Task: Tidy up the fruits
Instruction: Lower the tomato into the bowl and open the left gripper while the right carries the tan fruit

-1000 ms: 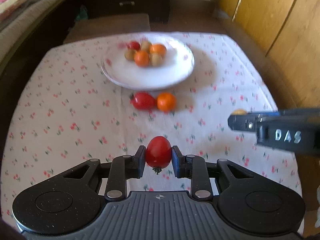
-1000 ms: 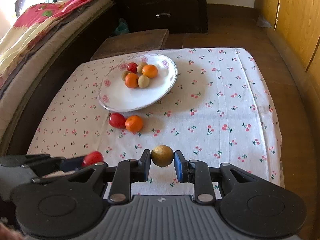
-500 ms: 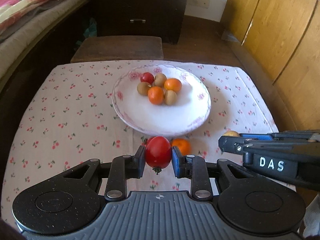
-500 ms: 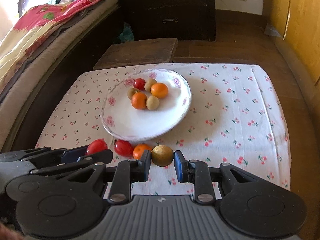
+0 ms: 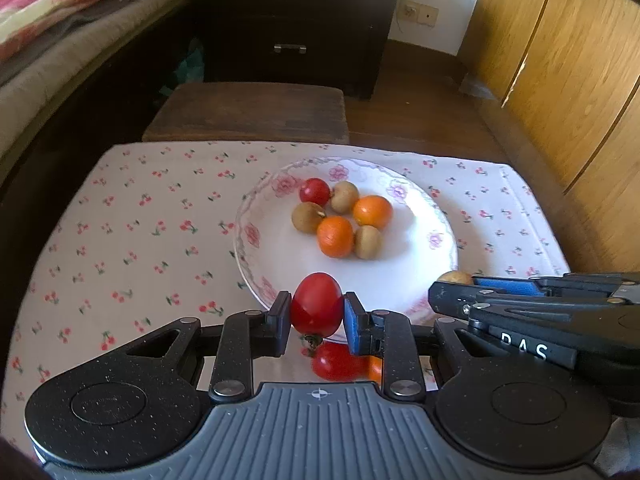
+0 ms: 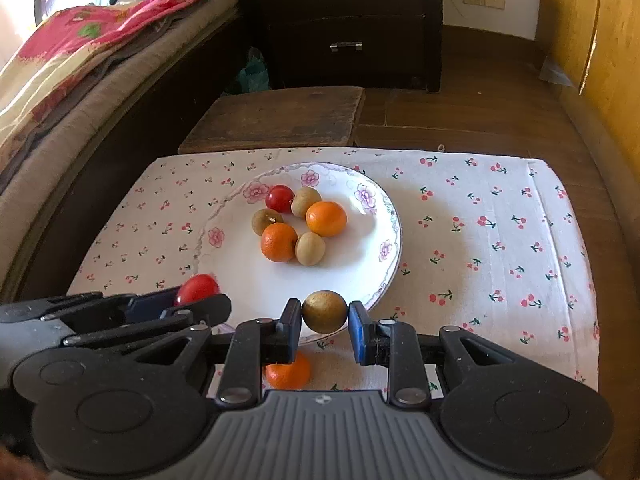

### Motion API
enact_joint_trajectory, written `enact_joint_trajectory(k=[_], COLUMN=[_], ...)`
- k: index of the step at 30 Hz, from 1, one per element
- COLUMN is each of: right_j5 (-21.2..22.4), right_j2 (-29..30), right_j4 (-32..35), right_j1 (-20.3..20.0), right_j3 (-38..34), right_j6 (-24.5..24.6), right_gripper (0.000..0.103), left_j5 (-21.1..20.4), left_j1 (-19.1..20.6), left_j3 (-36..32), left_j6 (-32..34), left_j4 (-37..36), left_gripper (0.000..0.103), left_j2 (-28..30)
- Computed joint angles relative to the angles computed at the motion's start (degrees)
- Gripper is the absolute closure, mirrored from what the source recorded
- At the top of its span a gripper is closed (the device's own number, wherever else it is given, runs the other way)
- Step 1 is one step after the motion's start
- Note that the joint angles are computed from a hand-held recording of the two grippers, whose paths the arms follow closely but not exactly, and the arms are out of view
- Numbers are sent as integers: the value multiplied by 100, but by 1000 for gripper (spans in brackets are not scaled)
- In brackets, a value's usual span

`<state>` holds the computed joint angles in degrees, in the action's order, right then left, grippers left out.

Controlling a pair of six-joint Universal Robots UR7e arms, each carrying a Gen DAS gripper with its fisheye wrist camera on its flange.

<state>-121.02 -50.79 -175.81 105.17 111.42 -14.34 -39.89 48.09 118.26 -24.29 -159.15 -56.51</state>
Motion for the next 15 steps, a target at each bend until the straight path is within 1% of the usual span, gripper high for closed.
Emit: enact_joint_trajectory(k=[3, 9, 15], right_j5=[-31, -44, -14], right_j2=[71, 182, 258], right_j4=[-13, -19, -8], right_j1=[-10, -36, -70], right_j3=[-64, -180, -233], right_j6=[-23, -74, -106], right_gripper=[75, 75, 75], left_j5=[-3, 140, 128], left_j1=[54, 76, 144], left_j3=[-71, -138, -169], left_j6=[4, 97, 60], left_j4=[31, 36, 93], left_gripper=[68, 68, 68], left_j2=[42, 136, 154])
